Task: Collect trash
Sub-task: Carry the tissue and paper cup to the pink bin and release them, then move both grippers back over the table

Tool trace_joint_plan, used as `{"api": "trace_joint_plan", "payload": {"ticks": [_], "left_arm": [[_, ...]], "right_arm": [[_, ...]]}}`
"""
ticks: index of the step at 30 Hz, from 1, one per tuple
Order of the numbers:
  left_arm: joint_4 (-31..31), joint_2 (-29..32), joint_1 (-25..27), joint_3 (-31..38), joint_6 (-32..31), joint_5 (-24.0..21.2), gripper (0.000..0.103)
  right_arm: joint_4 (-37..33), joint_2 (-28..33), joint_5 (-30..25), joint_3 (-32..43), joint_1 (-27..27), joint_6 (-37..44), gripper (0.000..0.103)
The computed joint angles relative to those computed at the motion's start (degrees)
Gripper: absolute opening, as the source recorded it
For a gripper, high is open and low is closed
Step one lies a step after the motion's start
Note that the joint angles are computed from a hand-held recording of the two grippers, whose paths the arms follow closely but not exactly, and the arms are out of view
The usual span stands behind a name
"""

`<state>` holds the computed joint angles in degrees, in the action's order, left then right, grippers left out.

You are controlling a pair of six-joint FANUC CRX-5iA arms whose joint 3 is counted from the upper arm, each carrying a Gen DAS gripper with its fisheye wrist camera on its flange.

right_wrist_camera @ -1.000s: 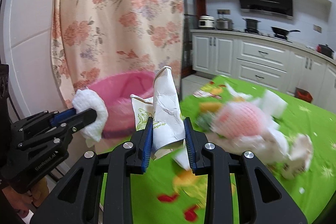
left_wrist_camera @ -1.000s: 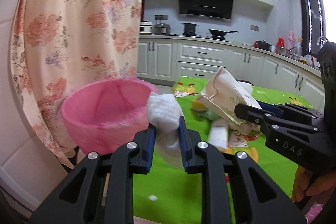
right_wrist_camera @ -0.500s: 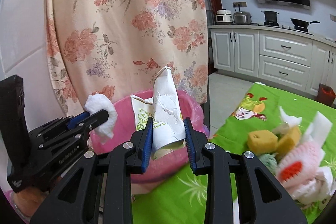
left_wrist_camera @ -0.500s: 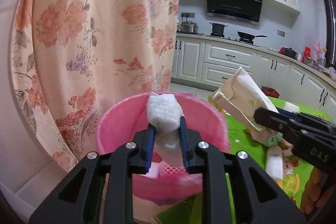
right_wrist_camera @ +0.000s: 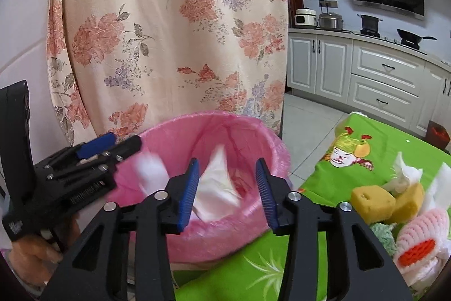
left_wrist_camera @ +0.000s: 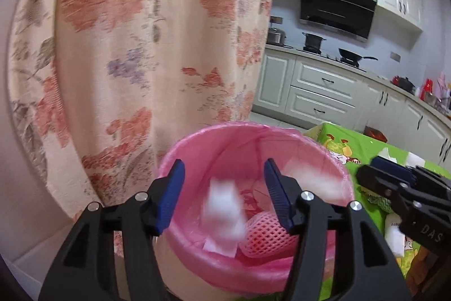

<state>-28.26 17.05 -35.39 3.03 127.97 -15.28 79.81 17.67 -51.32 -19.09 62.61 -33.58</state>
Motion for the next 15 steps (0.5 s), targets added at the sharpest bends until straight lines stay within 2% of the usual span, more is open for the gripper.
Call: {"api": "trace_joint_plan", "payload": {"ticks": [2,5,7,9,15], "left_arm": [[-5.43,-0.82,-1.0,0.16,6.17,-1.72,0.065],[-9.51,-2.7,-2.12,-1.4,11.69,-1.83,0.07],[-15.16,-3.84,-4.54,-1.58,17.49,-3.54,0.085],[-20.64,-4.75,-7.69,-1.8,23.45,-5.31,0.095],[-19.13,-4.42,-12.49,-2.45,21.99,-3.46,0.096]], "right_arm": [[0.88,-1.25,-0.61,-1.9,0.7,-1.52,0.044],[2.9,-3.45,-1.79,-5.01,2.13,-4.63,0.044],[3.32,-4.66,-4.06,-6.85,3.89,-5.72,0.052],[3.13,-5.79,-7.28,-8.83,6.05,-6.86,0.057],[-2.26,-10.02,-15.08,-15.19,12.51,-12.54,0.056]]}}
